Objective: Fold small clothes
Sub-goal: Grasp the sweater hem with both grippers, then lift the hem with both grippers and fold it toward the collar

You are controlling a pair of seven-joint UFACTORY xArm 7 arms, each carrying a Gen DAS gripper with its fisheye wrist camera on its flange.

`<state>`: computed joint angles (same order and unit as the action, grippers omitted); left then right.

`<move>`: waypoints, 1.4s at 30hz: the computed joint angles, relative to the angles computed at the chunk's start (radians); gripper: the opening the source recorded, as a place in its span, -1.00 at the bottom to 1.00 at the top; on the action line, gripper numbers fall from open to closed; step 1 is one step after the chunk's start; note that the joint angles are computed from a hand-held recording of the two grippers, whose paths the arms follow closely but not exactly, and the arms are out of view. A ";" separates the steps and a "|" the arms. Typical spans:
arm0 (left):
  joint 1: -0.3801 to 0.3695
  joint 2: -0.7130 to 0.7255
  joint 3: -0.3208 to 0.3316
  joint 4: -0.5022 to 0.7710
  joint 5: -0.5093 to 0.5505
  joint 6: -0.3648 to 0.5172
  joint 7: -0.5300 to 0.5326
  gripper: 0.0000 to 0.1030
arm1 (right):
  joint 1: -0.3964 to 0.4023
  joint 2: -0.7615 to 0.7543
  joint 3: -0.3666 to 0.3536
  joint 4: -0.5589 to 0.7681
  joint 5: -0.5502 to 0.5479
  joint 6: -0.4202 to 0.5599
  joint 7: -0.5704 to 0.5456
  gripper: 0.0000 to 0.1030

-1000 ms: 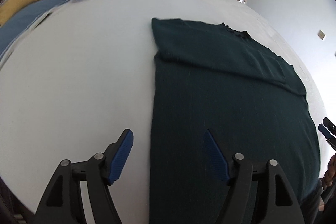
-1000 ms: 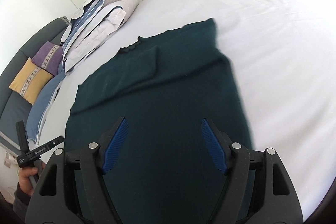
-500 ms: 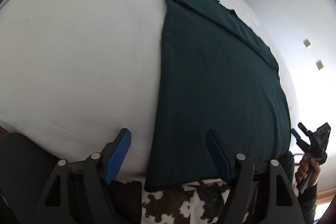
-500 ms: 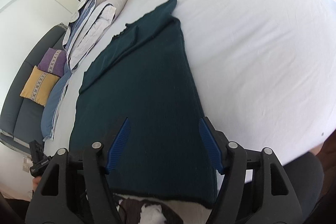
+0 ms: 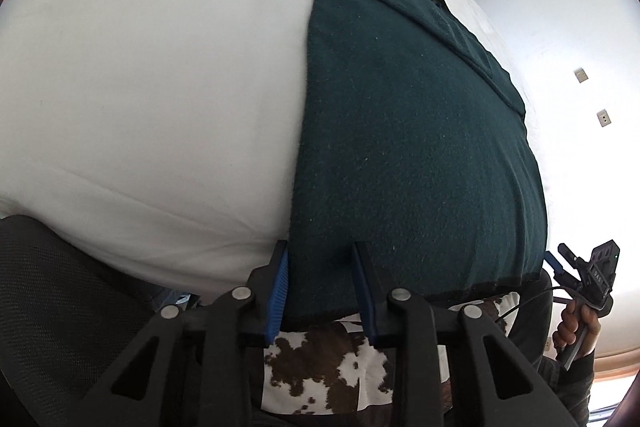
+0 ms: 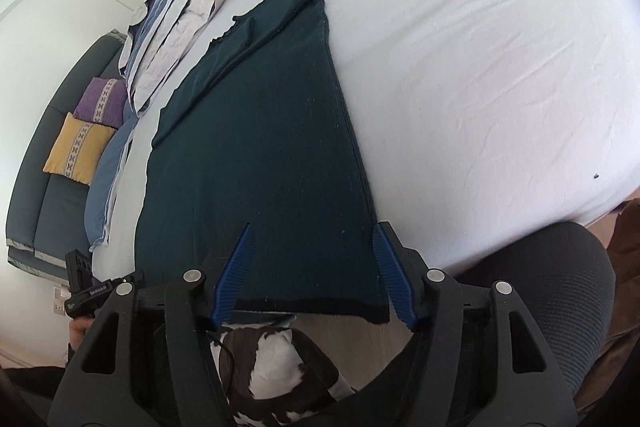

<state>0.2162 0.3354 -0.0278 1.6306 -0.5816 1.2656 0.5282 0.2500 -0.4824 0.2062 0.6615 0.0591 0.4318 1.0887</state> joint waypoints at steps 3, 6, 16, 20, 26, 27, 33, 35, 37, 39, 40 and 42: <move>0.000 -0.001 0.003 0.001 0.008 -0.004 -0.002 -0.49 | 0.015 -0.008 -0.018 0.005 0.021 0.041 -0.014 0.15; 0.003 0.001 0.004 0.001 0.007 -0.004 -0.012 -0.76 | 0.025 -0.011 -0.032 0.007 0.047 0.072 -0.024 0.16; -0.011 -0.037 0.008 -0.041 0.034 -0.041 0.018 -0.86 | 0.046 0.066 -0.054 0.053 0.106 0.137 -0.090 -0.04; -0.014 -0.045 0.011 -0.052 0.034 -0.055 0.019 -0.87 | 0.037 0.045 -0.052 0.028 0.117 0.138 -0.078 -0.51; -0.001 -0.045 0.013 -0.046 -0.002 -0.049 0.008 -0.88 | 0.024 0.010 -0.024 0.016 0.080 0.142 -0.062 -0.88; -0.002 -0.048 0.013 -0.048 -0.005 -0.052 0.008 -0.88 | 0.021 0.004 -0.021 0.018 0.071 0.143 -0.061 -0.88; 0.015 -0.060 0.013 -0.037 -0.059 -0.021 0.017 -0.88 | 0.032 -0.008 -0.026 0.033 0.065 0.097 -0.071 -0.89; 0.025 -0.061 0.014 -0.024 -0.087 0.000 0.018 -0.89 | 0.037 -0.008 -0.030 0.038 0.073 0.071 -0.080 -0.89; 0.037 -0.055 0.015 -0.003 -0.121 0.026 0.012 -0.89 | 0.039 0.000 -0.032 0.051 0.081 0.035 -0.086 -0.89; 0.048 -0.051 0.013 0.016 -0.157 0.047 0.003 -0.89 | 0.037 0.017 -0.032 0.071 0.082 0.004 -0.089 -0.89; 0.055 -0.046 0.012 0.029 -0.176 0.058 0.000 -0.89 | 0.038 0.023 -0.034 0.078 0.085 -0.010 -0.093 -0.89; 0.068 -0.040 0.006 0.052 -0.226 0.083 -0.007 -0.89 | 0.037 0.038 -0.037 0.099 0.087 -0.040 -0.100 -0.89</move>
